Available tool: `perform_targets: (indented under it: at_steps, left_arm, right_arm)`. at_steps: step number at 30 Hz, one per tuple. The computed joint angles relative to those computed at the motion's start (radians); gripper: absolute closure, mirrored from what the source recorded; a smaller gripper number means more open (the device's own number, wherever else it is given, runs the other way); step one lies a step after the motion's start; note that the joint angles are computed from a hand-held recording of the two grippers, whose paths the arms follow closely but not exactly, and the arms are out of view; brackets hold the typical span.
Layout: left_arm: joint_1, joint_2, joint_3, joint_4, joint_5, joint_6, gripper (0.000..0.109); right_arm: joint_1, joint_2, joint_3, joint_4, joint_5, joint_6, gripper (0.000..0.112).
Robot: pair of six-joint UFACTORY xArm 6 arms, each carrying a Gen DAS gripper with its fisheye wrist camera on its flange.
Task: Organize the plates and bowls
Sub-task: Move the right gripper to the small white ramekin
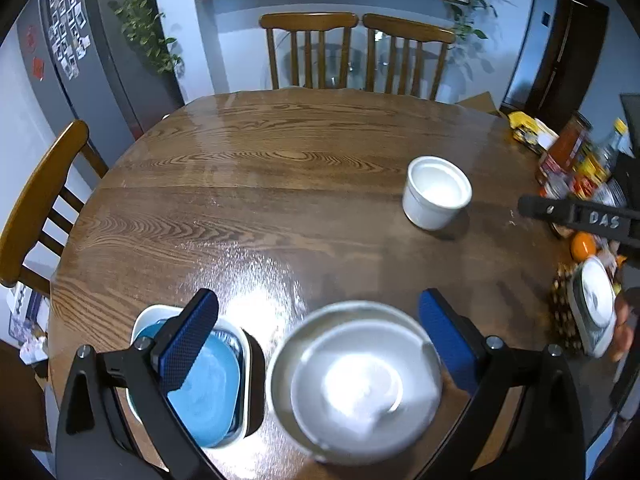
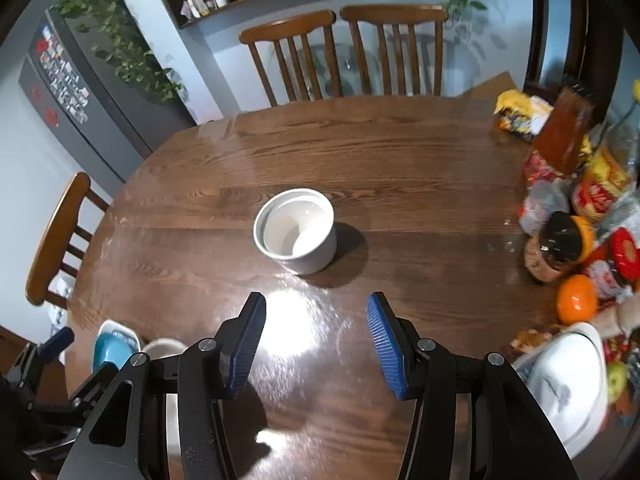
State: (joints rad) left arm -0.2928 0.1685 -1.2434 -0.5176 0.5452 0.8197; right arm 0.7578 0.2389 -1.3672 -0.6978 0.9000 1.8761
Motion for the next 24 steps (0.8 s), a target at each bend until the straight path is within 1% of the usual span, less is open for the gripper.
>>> perform_targets:
  at_steps: [6, 11, 17, 19, 20, 21, 22, 24]
  left_arm:
    - [-0.034, 0.108, -0.149, 0.080, 0.042, -0.133, 0.009]
    - [-0.064, 0.183, -0.248, 0.132, 0.068, -0.196, 0.009]
    - [-0.095, 0.253, -0.325, 0.222, 0.077, -0.247, 0.009]
    - [-0.100, 0.276, -0.350, 0.236, 0.088, -0.260, 0.009]
    - [-0.102, 0.287, -0.365, 0.239, 0.094, -0.266, 0.009]
    - [-0.105, 0.300, -0.380, 0.245, 0.100, -0.272, 0.009]
    - [-0.106, 0.310, -0.391, 0.251, 0.103, -0.277, 0.009]
    - [-0.112, 0.328, -0.415, 0.255, 0.113, -0.285, 0.009]
  right_arm:
    - [-0.104, 0.031, 0.029, 0.046, -0.146, -0.027, 0.059]
    - [-0.164, 0.063, 0.044, 0.087, -0.255, -0.060, 0.059]
    - [-0.204, 0.101, 0.048, 0.145, -0.330, -0.121, 0.059]
    - [-0.213, 0.107, 0.056, 0.148, -0.363, -0.136, 0.065]
    - [-0.220, 0.111, 0.064, 0.162, -0.392, -0.154, 0.074]
    - [-0.228, 0.112, 0.074, 0.176, -0.414, -0.169, 0.080]
    - [-0.228, 0.115, 0.073, 0.188, -0.413, -0.180, 0.082]
    - [-0.232, 0.112, 0.082, 0.184, -0.411, -0.187, 0.089]
